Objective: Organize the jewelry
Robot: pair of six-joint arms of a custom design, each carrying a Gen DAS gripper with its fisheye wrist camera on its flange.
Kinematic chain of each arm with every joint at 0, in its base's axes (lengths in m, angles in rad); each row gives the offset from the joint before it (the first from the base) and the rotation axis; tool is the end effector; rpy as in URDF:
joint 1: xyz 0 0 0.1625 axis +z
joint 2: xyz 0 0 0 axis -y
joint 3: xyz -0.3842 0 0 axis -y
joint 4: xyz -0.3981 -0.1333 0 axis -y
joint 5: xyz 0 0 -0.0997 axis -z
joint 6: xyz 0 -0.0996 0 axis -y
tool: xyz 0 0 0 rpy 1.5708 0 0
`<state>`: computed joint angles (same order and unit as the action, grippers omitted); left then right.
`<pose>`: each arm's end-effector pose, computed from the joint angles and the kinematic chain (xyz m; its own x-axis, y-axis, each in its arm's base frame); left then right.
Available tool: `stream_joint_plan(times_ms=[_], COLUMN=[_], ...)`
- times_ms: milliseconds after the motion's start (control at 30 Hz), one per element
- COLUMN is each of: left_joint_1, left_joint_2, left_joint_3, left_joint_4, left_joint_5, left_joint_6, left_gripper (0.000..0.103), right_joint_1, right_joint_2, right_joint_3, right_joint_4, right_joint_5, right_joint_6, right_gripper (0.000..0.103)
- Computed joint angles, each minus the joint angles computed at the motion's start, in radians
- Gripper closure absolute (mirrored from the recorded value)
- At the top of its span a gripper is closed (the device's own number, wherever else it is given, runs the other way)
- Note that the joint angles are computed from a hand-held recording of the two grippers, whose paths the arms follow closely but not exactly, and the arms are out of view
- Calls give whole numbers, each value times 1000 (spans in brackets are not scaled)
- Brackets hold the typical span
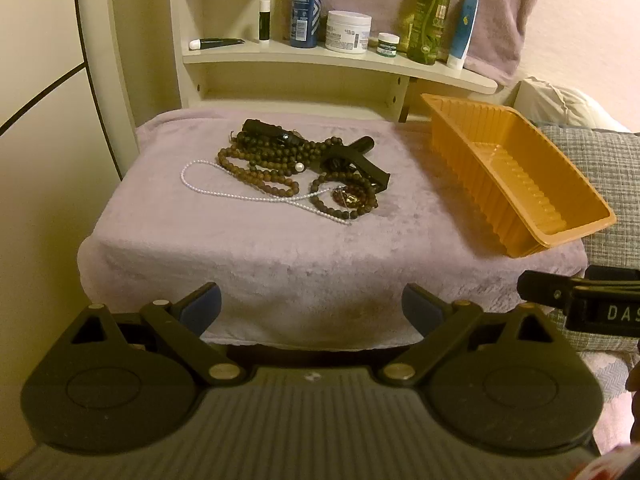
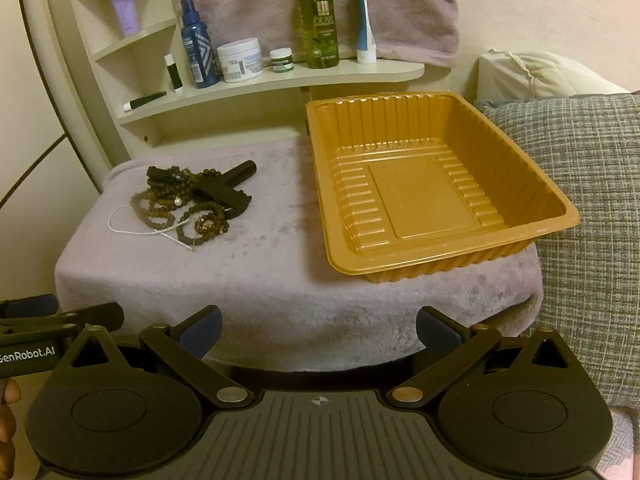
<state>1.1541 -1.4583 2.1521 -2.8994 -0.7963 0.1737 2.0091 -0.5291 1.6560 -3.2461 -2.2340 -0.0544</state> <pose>-0.0053 -0.5135 0.2915 -0.7528 0.0387 -0.6571 0.4630 0.7408 -0.4868 0.3320 -0.5387 -0.0181 -0.8288 -0.0858 0.5529 -0.4078 0.7692 -0.4920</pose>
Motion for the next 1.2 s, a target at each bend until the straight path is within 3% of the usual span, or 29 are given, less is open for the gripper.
stream_joint_plan(times_ms=[1200], left_joint_1=[-6], left_joint_2=[-6], left_joint_3=[2], left_joint_4=[0], left_joint_5=[-6], left_joint_6=[-5], left_gripper=[7], right_joint_1=[2], right_joint_2=[1], right_joint_3=[1], right_joint_4=[-13], right_joint_5=[-3], right_joint_6=[-8], right_gripper=[1])
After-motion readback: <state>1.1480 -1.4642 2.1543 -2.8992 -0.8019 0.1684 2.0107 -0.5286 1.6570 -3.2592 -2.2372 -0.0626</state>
